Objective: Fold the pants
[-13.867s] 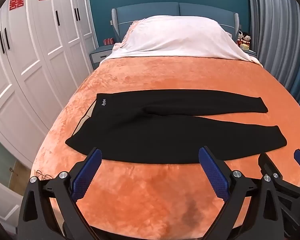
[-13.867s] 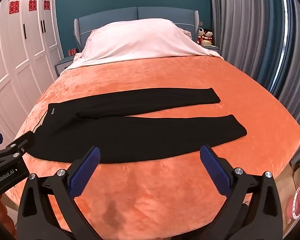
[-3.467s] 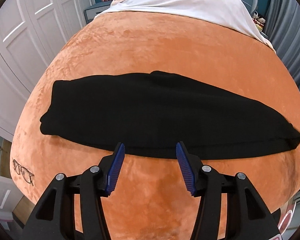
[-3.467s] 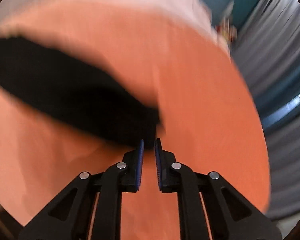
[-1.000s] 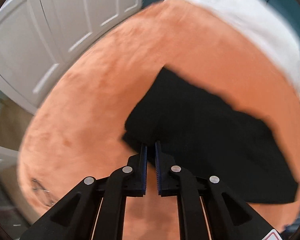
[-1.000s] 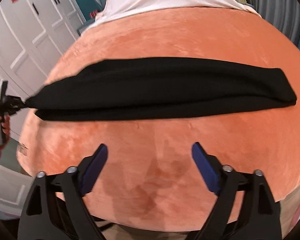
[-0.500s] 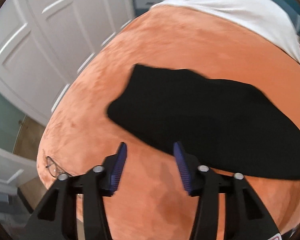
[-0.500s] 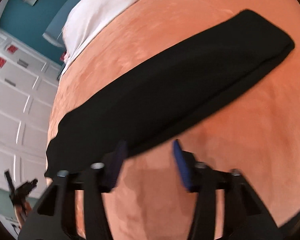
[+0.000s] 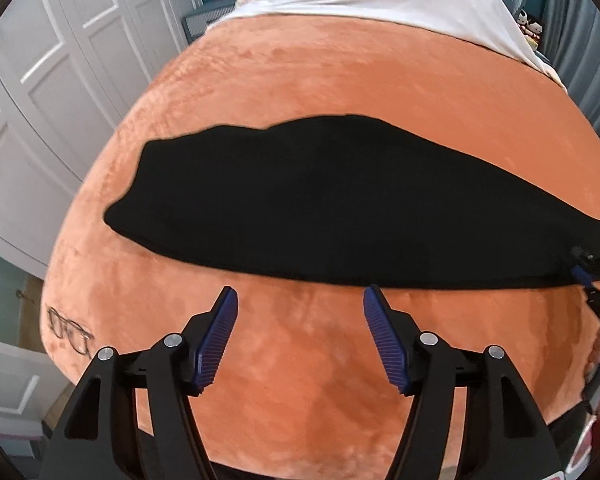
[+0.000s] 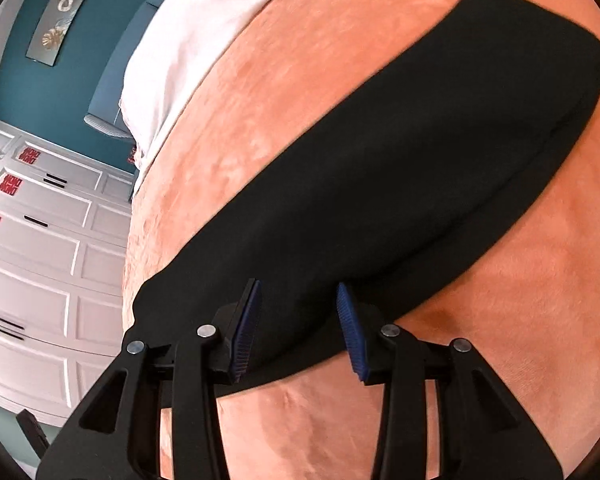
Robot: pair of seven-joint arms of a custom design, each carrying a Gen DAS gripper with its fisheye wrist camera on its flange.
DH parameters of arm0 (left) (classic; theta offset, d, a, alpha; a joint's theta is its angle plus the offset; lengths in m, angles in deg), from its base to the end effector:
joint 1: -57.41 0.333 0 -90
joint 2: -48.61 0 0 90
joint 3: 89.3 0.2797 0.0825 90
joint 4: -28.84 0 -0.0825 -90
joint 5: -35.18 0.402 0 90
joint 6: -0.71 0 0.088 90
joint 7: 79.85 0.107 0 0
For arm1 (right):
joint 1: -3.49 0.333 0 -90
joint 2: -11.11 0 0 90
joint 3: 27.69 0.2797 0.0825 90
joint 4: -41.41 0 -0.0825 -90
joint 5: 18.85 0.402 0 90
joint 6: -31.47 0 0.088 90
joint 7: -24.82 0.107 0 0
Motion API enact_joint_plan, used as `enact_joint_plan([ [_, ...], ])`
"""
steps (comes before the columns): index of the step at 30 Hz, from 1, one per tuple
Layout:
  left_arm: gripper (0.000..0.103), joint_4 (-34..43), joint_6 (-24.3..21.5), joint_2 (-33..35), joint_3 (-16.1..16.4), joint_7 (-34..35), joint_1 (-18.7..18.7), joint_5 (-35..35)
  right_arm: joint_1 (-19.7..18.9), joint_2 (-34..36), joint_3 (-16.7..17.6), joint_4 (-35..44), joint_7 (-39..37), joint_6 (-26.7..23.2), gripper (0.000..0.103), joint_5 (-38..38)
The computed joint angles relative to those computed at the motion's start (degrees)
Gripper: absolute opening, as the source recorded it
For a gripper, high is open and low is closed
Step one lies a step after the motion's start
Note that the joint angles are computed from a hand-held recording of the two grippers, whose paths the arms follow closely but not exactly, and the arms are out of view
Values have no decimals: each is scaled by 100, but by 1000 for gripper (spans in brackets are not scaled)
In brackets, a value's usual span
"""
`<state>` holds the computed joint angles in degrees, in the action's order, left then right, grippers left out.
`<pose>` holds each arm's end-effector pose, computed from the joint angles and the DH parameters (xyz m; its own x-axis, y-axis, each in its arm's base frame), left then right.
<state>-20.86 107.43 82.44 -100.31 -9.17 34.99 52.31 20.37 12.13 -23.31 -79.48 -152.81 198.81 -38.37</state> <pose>0.6522 -0.3423 0.5888 -0.2055 -0.9775 -0.0475 -0.8762 0.2054 -0.4360 0.5595 0.2399 0.4533 -0.5290 -0.5125 -0.6764 -0.4850 0.8366 -0.2546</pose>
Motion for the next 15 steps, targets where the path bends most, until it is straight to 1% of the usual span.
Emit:
enact_joint_plan([
  [2, 64, -63, -28, -28, -16, -39, -3, -27, -16, 17, -9, -139, 58, 265, 37, 103],
  [3, 64, -92, -30, -42, -12, -38, -6, -10, -23, 29, -43, -178, 355, 393, 36, -138],
  [4, 64, -173, -37, -91, -5, -56, -26, 28, -31, 43, -46, -157, 374, 372, 30, -177],
  [5, 64, -205, -56, -116, -12, -67, -44, 48, -31, 57, -27, -64, 220, 141, 4, -118],
  [6, 64, -253, -49, -147, -23, -62, -35, 45, -32, 21, -36, -80, 280, 197, 3, -232],
  [8, 64, -277, -75, -181, -29, -64, -40, 68, -30, -160, -58, -110, 778, 215, 3, -898],
  [9, 64, -352, -49, -240, -31, -76, -32, 78, -16, -352, -10, -133, 926, 29, 3, -1232],
  [10, 66, -435, -18, -304, -37, -92, -22, 86, -9, -470, 41, -175, 953, -118, 3, -1342],
  [11, 69, -519, 21, -356, -45, -105, -11, 93, -76, -546, 166, -258, 689, -193, 3, -1086],
  [12, 71, -593, 55, -394, -51, -126, -6, 107, 57, -471, 117, -336, 50, -292, 3, -427],
  [13, 71, -602, 45, -383, -55, -140, -11, 124, 273, -381, -28, -386, -477, -427, 3, 203],
  [14, 71, -517, -28, -315, -67, -124, -21, 118, 288, -357, -32, -475, -603, -332, 3, 432],
  [15, 71, -333, -166, -195, -72, -102, -52, 114, 103, -458, 123, -648, -339, -65, 4, 259],
])
